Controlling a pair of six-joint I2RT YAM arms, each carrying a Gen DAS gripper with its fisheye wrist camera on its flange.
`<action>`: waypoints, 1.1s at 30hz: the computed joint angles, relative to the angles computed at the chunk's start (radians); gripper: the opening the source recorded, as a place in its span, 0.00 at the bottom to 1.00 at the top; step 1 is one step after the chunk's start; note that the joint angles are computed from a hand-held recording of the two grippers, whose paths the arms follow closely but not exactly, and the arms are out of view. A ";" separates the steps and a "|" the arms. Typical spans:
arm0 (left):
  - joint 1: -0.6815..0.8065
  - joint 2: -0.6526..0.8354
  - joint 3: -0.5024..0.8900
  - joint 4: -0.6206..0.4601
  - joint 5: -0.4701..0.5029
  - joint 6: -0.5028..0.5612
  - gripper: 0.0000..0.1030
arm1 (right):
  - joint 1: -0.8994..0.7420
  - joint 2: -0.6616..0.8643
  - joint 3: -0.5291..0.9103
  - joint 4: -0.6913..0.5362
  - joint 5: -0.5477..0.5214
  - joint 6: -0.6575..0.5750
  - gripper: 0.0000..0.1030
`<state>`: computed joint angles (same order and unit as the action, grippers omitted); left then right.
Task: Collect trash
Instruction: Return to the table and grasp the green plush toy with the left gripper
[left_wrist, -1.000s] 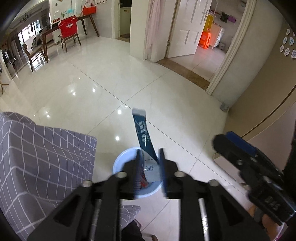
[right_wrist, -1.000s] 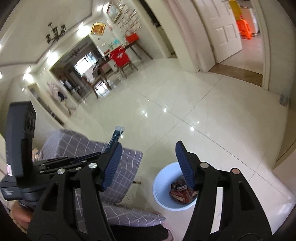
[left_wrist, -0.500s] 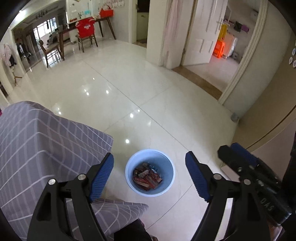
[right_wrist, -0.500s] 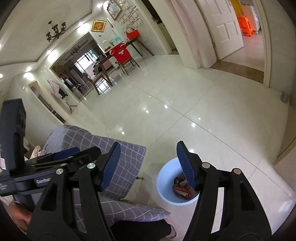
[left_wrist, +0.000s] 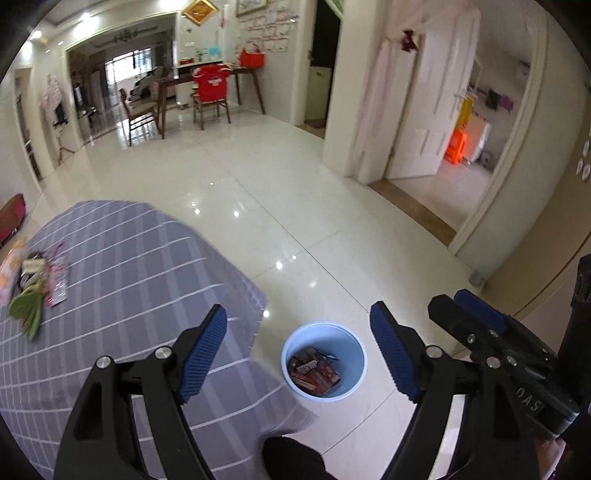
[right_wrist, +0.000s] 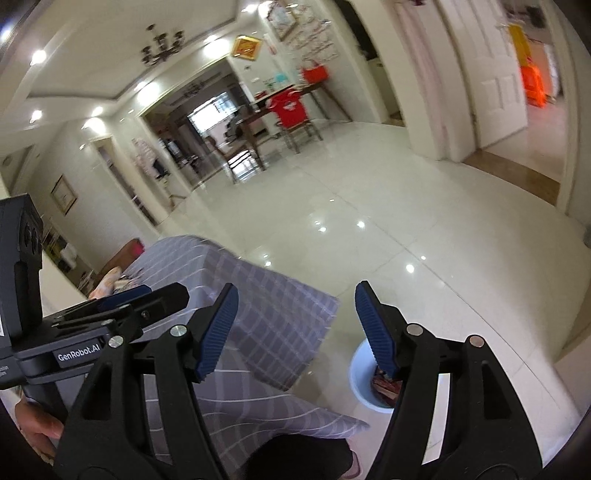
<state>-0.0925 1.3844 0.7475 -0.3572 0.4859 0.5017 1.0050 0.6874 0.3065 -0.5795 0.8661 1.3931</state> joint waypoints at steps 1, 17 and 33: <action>0.048 0.005 0.014 -0.017 0.016 0.022 0.77 | -0.007 0.046 0.017 0.050 -0.011 -0.034 0.63; 0.568 0.536 0.572 -0.160 0.117 0.113 0.79 | -0.236 0.946 0.604 0.551 -0.462 -0.613 0.63; 0.511 0.944 1.050 -0.130 -0.053 0.142 0.78 | -0.373 1.528 1.313 0.345 -0.649 -0.750 0.64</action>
